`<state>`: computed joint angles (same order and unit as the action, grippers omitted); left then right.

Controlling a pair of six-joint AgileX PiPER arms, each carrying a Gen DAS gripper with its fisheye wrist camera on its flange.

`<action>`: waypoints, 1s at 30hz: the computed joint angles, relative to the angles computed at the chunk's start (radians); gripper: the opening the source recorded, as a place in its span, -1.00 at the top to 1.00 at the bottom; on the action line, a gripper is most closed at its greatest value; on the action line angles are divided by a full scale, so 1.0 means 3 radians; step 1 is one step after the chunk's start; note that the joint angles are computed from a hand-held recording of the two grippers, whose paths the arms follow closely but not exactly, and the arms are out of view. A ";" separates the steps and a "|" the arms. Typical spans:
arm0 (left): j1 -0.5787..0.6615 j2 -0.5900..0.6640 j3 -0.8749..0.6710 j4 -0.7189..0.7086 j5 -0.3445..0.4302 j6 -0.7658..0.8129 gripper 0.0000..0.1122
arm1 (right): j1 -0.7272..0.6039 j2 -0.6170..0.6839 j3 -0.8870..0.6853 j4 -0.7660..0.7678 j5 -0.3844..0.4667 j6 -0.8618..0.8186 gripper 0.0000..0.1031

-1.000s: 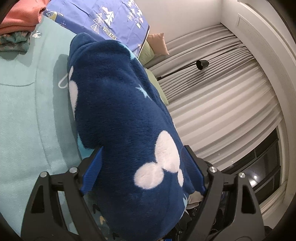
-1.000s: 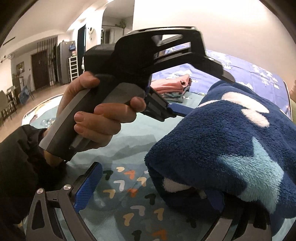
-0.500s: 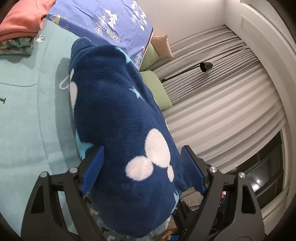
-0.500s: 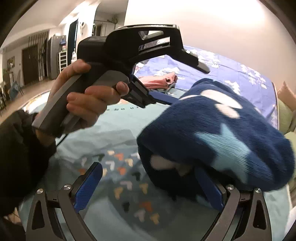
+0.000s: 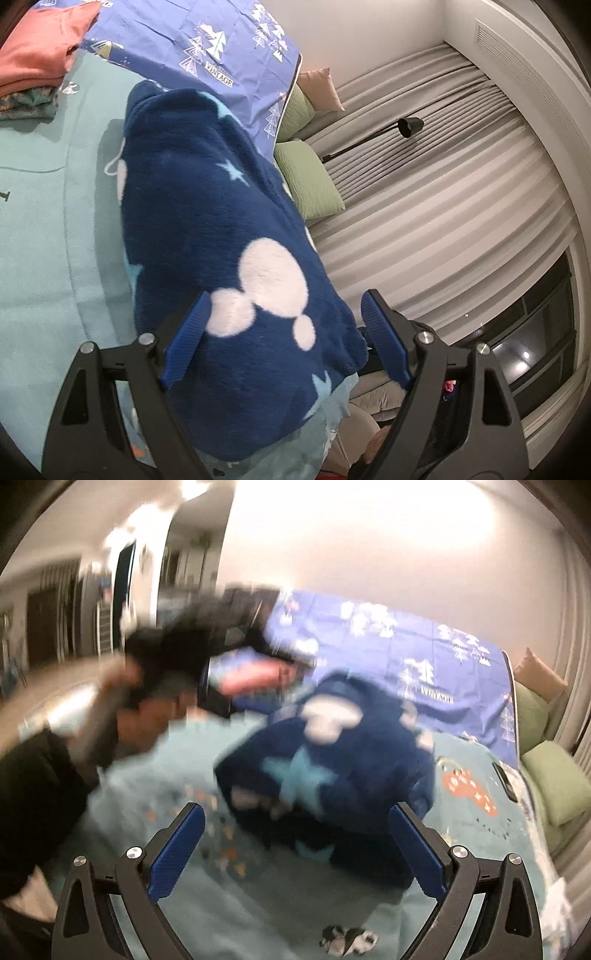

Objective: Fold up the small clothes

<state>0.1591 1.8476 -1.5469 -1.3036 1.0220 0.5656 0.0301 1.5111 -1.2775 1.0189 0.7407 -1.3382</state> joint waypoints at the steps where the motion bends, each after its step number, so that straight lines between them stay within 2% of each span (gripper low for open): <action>1: -0.0006 0.0023 -0.0045 0.0011 0.0001 -0.0010 -0.48 | -0.0107 0.0075 -0.0152 0.0124 0.0164 0.0067 -0.97; 3: -0.0049 0.0057 -0.0080 0.0058 -0.0040 -0.0034 -0.48 | -0.0244 0.0431 -0.0693 0.0285 0.0552 0.0447 -0.97; 6: -0.0030 0.0173 -0.0087 -0.0120 0.0043 0.0002 -0.48 | -0.0257 0.0864 -0.1284 0.0346 0.0880 0.0737 -0.95; 7: 0.0009 0.0228 -0.0062 -0.0279 0.0143 0.0086 -0.50 | -0.0242 0.1075 -0.1518 0.0371 0.1045 0.0799 -0.77; 8: 0.0051 0.0305 -0.0065 -0.0426 0.0262 0.0139 -0.51 | -0.0230 0.1211 -0.1661 0.0350 0.1160 0.0879 -0.42; 9: 0.0099 0.0412 -0.0084 -0.0588 0.0405 0.0152 -0.51 | -0.0182 0.1373 -0.1841 0.0244 0.1242 0.1031 -0.26; 10: 0.0126 0.0473 -0.0080 -0.0695 0.0480 0.0133 -0.51 | -0.0135 0.1492 -0.1986 0.0102 0.1266 0.1176 -0.10; 12: 0.0161 0.0558 -0.0057 -0.0854 0.0565 0.0143 -0.51 | -0.0062 0.1619 -0.2057 -0.0164 0.1095 0.1310 -0.06; 13: 0.0156 0.0580 -0.0059 -0.0878 0.0578 0.0168 -0.51 | -0.0048 0.1649 -0.2028 -0.0253 0.0999 0.1318 0.05; 14: 0.0132 0.0589 -0.0070 -0.0870 0.0566 0.0191 -0.51 | -0.0047 0.1675 -0.1983 -0.0322 0.0917 0.1322 0.19; 16: 0.0075 0.0571 -0.0062 -0.0843 0.0493 0.0244 -0.51 | -0.0075 0.1684 -0.1897 -0.0318 0.0848 0.1277 0.29; 19: -0.0032 0.0561 -0.0177 -0.0633 0.0313 0.0156 -0.51 | -0.0120 0.1717 -0.1844 -0.0274 0.0826 0.1249 0.29; 20: -0.0061 0.0555 -0.0206 -0.0574 0.0256 0.0121 -0.51 | -0.0101 0.1702 -0.1791 -0.0298 0.0742 0.1214 0.29; 24: -0.0021 0.0606 -0.0258 -0.0613 0.0277 0.0001 -0.51 | -0.0002 0.1509 -0.1499 -0.0451 0.0447 0.1078 0.28; 27: 0.0002 0.0547 -0.0166 -0.0637 0.0280 -0.0013 -0.51 | 0.0029 0.1530 -0.1938 -0.0770 0.0717 0.1602 0.23; 28: -0.0006 0.0547 -0.0190 -0.0599 0.0269 -0.0038 -0.51 | 0.0017 0.1521 -0.2045 -0.0737 0.0758 0.1641 0.16; 30: -0.0017 0.0526 -0.0159 -0.0605 0.0259 -0.0023 -0.51 | 0.0018 0.1556 -0.2427 -0.0690 0.0817 0.1740 -0.19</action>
